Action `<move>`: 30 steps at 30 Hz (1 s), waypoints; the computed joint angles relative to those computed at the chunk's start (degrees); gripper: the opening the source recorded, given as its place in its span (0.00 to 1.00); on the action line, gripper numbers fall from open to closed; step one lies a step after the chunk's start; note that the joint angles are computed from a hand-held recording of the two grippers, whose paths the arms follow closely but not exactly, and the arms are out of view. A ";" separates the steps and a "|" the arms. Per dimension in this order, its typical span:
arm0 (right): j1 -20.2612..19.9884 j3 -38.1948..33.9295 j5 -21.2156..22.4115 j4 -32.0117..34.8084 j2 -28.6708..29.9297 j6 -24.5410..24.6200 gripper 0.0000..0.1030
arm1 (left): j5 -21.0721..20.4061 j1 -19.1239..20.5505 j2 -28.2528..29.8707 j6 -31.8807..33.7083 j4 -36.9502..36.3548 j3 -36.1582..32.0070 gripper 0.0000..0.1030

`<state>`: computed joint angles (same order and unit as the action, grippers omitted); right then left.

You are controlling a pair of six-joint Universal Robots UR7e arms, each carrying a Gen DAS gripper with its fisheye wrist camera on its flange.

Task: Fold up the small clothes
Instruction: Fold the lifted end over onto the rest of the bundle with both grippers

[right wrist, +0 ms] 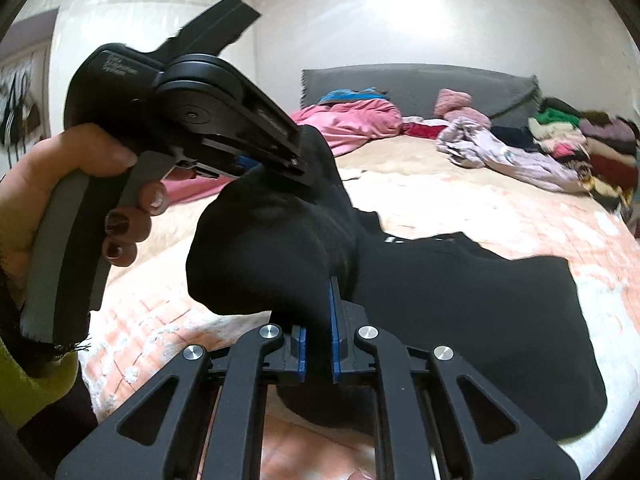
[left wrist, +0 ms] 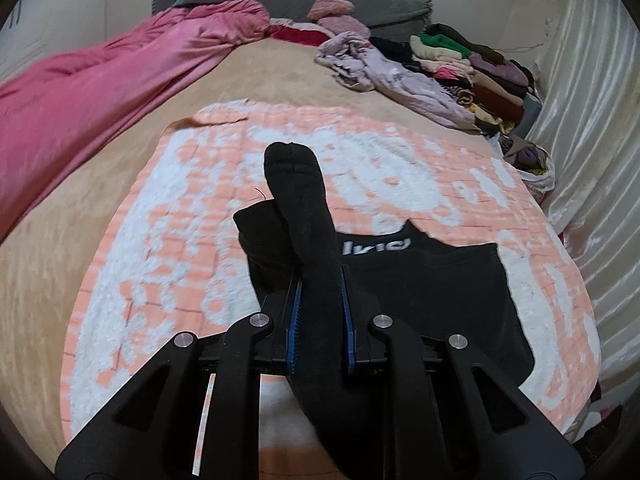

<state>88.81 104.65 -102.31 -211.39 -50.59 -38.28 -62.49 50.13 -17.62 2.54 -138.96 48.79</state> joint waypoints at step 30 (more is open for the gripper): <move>-12.84 15.12 10.57 -3.57 -15.55 19.09 0.07 | -0.58 -8.12 19.98 -1.25 18.07 -26.07 0.11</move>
<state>75.97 119.77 -91.74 -214.97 -66.13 -19.19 -63.07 42.02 2.36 1.28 -120.89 22.72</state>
